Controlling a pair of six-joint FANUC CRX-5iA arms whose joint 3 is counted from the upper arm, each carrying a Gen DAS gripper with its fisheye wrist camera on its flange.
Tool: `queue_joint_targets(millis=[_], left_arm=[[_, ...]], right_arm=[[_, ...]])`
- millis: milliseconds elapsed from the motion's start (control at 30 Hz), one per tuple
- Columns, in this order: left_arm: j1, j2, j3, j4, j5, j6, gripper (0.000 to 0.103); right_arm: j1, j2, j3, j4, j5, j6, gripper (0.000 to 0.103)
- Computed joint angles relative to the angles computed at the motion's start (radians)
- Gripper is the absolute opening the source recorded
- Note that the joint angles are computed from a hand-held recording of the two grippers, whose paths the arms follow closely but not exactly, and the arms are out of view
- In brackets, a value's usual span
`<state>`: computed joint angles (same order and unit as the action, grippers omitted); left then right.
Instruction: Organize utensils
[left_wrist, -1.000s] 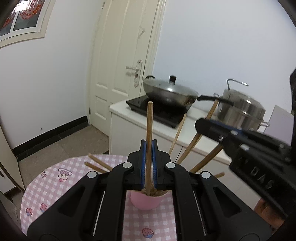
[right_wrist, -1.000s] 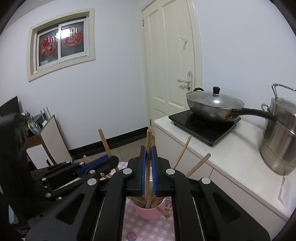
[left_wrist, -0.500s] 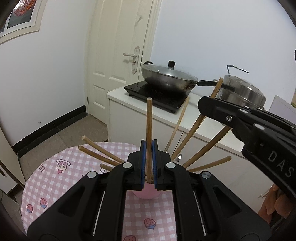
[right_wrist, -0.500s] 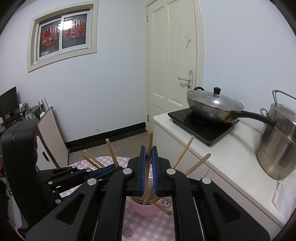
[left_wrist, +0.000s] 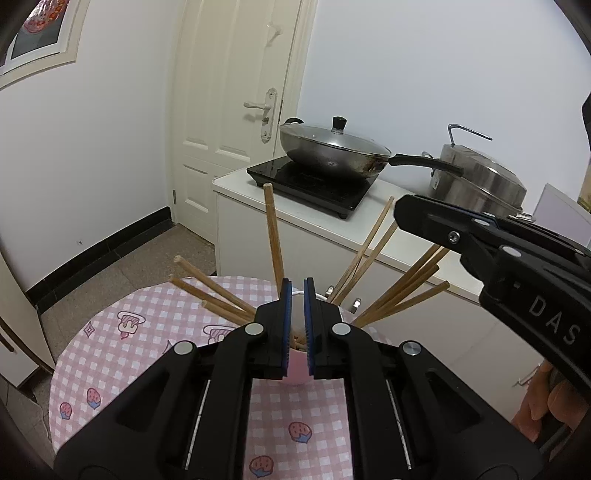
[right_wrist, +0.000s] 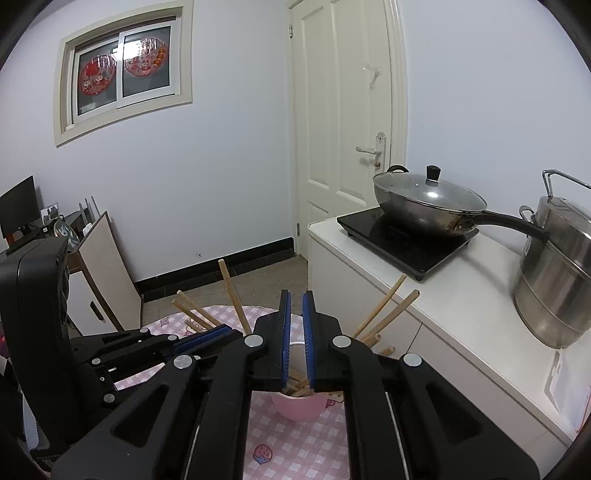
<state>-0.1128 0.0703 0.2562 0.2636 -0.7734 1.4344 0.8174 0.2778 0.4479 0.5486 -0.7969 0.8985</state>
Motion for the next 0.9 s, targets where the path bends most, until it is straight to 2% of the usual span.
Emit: queue_joint_targets(millis=[233, 567, 833, 867, 900], left_arm=[[0.011, -0.056, -0.032, -0.032, 0.0, 0.025, 0.007], [0.024, -0.2, -0.167, -0.079, 0.018, 0.032, 0.007], [0.055, -0.333, -0.322, -0.014, 0.05, -0.018, 0.008], [0.053, -0.354, -0.34, -0.021, 0.057, -0.015, 0.008], [0.051, -0.367, -0.349, -0.031, 0.062, -0.009, 0.021]], right_arm=[[0.018, -0.069, -0.111, 0.078, 0.038, -0.084, 0.02], [0.068, -0.183, -0.307, 0.222, 0.068, -0.257, 0.038], [0.128, -0.276, -0.461, 0.389, 0.058, -0.444, 0.055], [0.137, -0.288, -0.481, 0.413, 0.056, -0.469, 0.056], [0.149, -0.302, -0.505, 0.445, 0.049, -0.505, 0.058]])
